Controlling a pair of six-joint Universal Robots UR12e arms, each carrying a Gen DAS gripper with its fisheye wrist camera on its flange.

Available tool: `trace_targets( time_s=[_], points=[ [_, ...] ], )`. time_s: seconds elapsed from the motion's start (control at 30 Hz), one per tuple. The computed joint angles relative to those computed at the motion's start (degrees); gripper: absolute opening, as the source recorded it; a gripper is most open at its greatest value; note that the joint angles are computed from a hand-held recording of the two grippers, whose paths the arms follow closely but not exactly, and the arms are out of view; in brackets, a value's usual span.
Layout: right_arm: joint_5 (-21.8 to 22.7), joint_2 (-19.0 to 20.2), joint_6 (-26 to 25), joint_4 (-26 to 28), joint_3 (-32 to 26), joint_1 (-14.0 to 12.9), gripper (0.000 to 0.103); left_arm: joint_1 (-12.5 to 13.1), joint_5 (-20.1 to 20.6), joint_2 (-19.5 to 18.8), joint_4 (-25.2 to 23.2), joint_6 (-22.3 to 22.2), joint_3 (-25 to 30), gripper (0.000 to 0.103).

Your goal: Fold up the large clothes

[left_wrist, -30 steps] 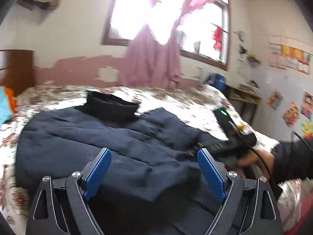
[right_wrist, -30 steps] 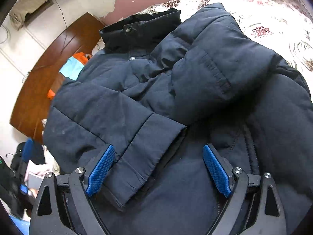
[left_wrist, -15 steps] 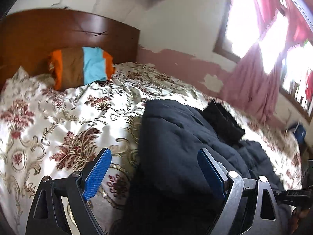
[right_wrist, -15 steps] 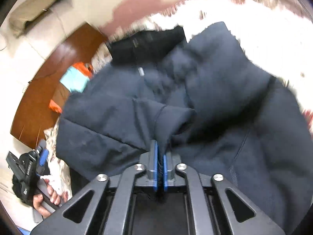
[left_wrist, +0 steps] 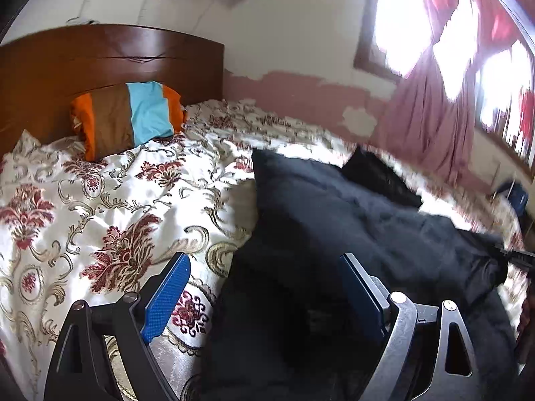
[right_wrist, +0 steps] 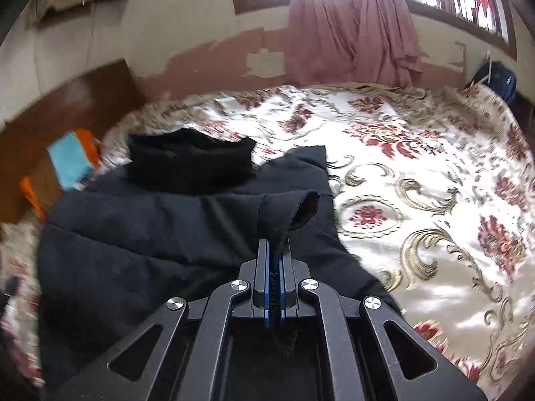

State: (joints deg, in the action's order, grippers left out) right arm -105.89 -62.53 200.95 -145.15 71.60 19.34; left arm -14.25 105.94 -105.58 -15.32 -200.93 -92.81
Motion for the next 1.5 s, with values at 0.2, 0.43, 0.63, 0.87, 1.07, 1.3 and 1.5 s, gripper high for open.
trace_targets(
  time_s=[0.2, 0.43, 0.63, 0.87, 1.07, 1.3, 1.5],
  points=[
    [-1.27, 1.72, -0.05, 3.12, -1.84, 0.16, 0.008, -0.82, 1.93, -1.4, -7.76, 2.6, 2.43, 0.089],
    [-6.97, 1.1, -3.37, -2.27, -0.69, 1.6, 0.033, 0.12, -3.39, -0.6, 3.24, -0.53, -0.22, 0.089],
    [-2.6, 2.0, -16.64, -13.02, -0.52, 2.99, 0.06, -1.04, -6.48, -2.42, 9.08, 1.06, 1.32, 0.089],
    [16.18, 4.81, -19.36, -7.95, -5.12, 1.71, 0.06, -4.06, 3.96, -6.96, -8.52, 8.44, 8.99, 0.09],
    [17.54, 7.6, -19.7, 1.41, -9.55, 2.03, 0.059, -3.3, 1.94, -6.47, -10.51, 6.97, 8.42, 0.096],
    [21.85, 9.31, -17.33, 6.58, -11.18, 1.43, 0.06, -2.32, -1.27, -6.44, -13.07, 4.81, 8.29, 0.102],
    [19.77, 10.38, -17.77, 6.99, -11.71, 2.16, 0.06, -2.41, -1.01, -6.85, -13.69, 4.87, 8.52, 0.103]
  ],
)
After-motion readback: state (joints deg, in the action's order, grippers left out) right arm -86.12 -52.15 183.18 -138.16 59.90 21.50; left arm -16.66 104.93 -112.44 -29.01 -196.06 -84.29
